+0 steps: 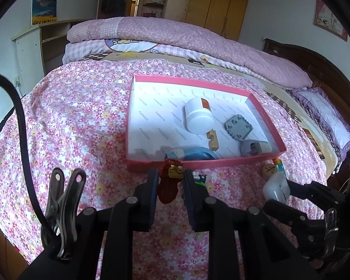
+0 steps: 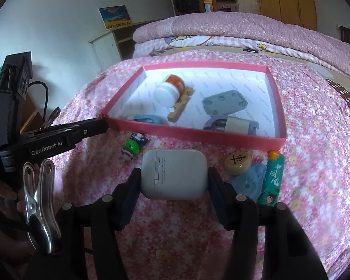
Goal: Organize rigid objects
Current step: 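Carry the earbud case with the right tool while the left tool carries the red toy into the box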
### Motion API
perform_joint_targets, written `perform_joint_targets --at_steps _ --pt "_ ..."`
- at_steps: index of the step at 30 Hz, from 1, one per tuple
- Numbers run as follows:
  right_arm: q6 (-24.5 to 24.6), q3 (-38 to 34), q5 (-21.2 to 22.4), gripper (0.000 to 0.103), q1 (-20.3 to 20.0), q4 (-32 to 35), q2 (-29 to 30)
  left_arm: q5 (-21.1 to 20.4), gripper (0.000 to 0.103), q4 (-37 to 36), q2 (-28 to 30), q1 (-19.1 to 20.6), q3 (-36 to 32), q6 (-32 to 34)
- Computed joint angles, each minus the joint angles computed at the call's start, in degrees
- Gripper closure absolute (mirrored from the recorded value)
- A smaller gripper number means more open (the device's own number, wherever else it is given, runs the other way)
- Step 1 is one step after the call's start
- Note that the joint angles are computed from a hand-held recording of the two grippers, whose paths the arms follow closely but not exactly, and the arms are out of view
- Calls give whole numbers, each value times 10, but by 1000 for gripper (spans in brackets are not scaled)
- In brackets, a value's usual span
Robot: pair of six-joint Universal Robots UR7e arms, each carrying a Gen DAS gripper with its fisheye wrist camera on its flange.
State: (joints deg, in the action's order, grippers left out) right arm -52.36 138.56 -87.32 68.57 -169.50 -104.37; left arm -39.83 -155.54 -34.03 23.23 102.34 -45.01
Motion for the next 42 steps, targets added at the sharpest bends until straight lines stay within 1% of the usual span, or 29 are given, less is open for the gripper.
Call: perform_joint_targets --at_steps 12,20,27,30,37,42 --pt "11 -20 3 46 1 2 0 2 81 -2 7 3 -14 19" --pt "21 -40 -8 46 9 6 14 13 81 4 11 6 -30 39" --pt "42 -62 -11 46 18 -9 34 2 81 2 27 23 -64 64" --pt "51 -72 -13 46 20 -7 41 7 81 4 38 31 -84 75" --pt "62 -87 -20 46 20 -5 57 18 81 26 62 50 -124 78" --pt "67 -107 -29 46 26 -12 76 11 81 43 71 61 -135 67"
